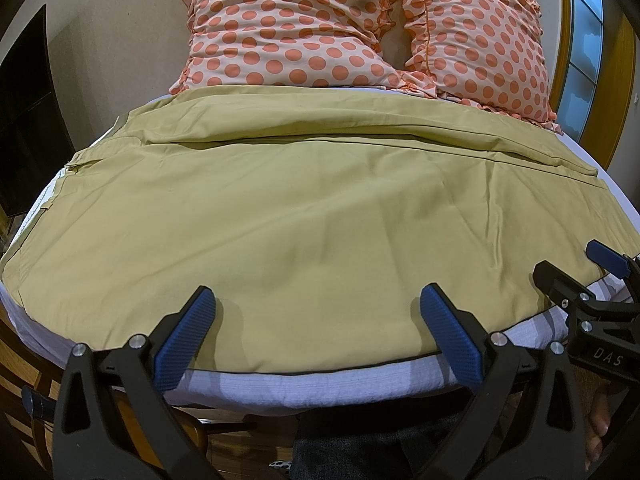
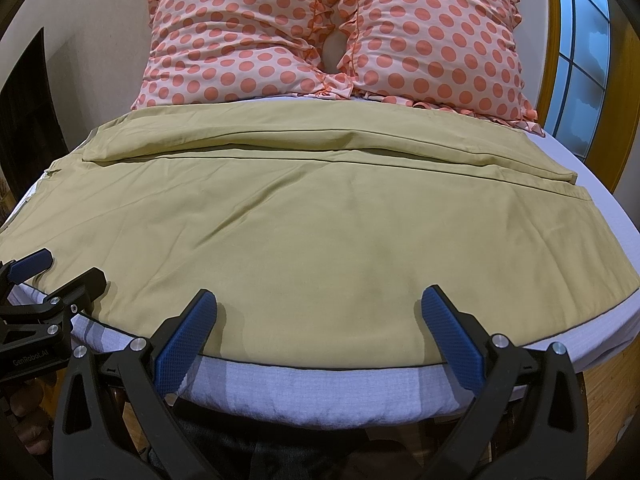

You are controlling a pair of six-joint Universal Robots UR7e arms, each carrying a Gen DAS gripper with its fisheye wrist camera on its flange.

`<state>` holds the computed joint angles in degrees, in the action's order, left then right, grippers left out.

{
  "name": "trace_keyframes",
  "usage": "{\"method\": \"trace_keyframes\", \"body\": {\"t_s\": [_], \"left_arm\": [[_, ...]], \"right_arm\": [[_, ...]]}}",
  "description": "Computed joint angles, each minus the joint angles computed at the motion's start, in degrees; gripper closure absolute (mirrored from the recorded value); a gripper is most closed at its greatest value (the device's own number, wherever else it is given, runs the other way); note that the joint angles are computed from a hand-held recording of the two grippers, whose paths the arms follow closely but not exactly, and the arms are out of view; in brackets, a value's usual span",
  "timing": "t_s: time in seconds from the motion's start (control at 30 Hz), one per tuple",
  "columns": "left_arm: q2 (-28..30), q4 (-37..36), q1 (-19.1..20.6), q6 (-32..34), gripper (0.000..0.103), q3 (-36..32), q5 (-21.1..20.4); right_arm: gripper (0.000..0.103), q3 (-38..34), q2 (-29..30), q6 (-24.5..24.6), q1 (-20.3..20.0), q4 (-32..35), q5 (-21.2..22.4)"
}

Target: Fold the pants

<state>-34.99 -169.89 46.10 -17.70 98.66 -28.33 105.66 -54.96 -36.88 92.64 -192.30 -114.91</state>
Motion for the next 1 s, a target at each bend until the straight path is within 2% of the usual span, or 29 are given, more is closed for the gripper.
{"method": "trace_keyframes", "body": {"t_s": [0.47,0.8,1.0], "left_arm": [[0.0,0.2,0.0,-0.1,0.002,0.0,-0.1],[-0.7,3.2,0.0,-1.6,0.002,-0.2,-0.8],[-1.6,6.8,0.1,-3.6,0.002,-0.3,-1.5]], "right_arm": [[0.001,0.1,0.0,-0.1,-0.1,-0.3,0.1],[0.001,0.2,0.7,-0.3,-0.1,-1.5,0.3],[0.001,1.7,-0.2,-2.6,-1.3,-4.2,3.7]]}}
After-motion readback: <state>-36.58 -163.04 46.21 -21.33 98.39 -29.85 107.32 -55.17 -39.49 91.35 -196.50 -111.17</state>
